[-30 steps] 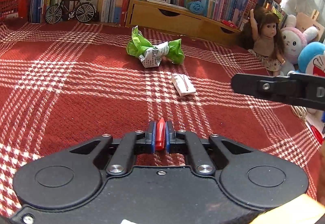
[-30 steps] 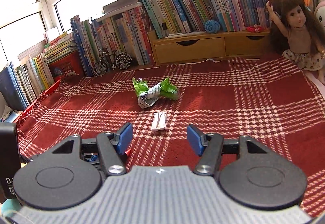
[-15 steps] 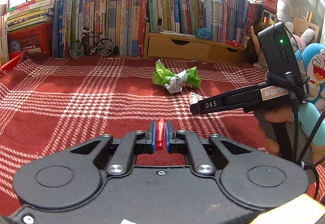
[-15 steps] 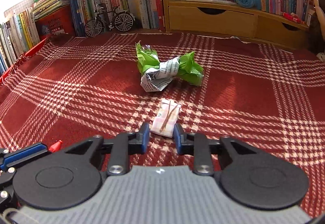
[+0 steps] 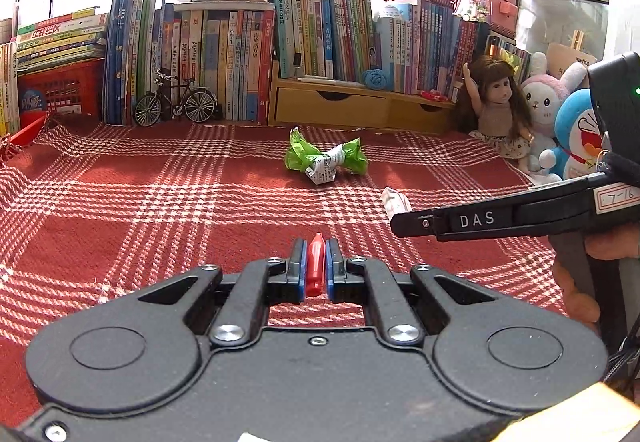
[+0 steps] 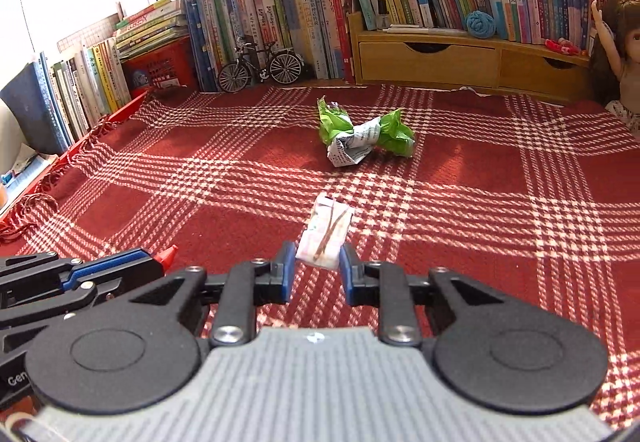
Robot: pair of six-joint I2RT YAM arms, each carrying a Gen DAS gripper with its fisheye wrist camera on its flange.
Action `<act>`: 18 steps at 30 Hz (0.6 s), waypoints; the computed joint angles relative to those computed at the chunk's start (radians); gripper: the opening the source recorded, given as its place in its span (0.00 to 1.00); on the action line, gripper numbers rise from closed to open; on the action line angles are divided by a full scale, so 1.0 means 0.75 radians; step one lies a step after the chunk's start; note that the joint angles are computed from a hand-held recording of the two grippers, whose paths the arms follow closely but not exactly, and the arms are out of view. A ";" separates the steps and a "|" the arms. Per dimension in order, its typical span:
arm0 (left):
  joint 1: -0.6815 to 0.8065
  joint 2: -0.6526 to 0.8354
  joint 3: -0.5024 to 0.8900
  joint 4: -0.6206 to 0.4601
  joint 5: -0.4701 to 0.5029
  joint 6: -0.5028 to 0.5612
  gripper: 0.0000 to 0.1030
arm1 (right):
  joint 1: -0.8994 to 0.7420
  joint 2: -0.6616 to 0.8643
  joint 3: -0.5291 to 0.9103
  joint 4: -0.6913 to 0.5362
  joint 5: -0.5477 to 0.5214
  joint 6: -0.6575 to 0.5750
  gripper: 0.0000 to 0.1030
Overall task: Collect trash
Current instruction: 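Grasp the white paper packet with the right tool while the left holds the marker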
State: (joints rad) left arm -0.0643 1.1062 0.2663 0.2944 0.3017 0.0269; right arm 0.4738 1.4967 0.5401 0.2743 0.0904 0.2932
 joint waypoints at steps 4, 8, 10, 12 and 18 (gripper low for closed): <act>0.056 -0.178 -0.026 -0.156 0.057 0.030 0.08 | 0.073 -0.156 -0.093 -0.045 0.032 0.053 0.28; 0.136 -0.343 -0.028 -0.329 0.135 0.058 0.08 | 0.145 -0.320 -0.168 -0.111 0.048 0.110 0.28; 0.180 -0.419 -0.023 -0.420 0.179 0.077 0.08 | 0.186 -0.387 -0.188 -0.155 0.064 0.135 0.28; 0.226 -0.497 -0.023 -0.512 0.224 0.101 0.08 | 0.241 -0.457 -0.212 -0.200 0.099 0.161 0.28; 0.344 -0.691 -0.024 -0.752 0.335 0.185 0.08 | 0.400 -0.623 -0.267 -0.324 0.208 0.253 0.28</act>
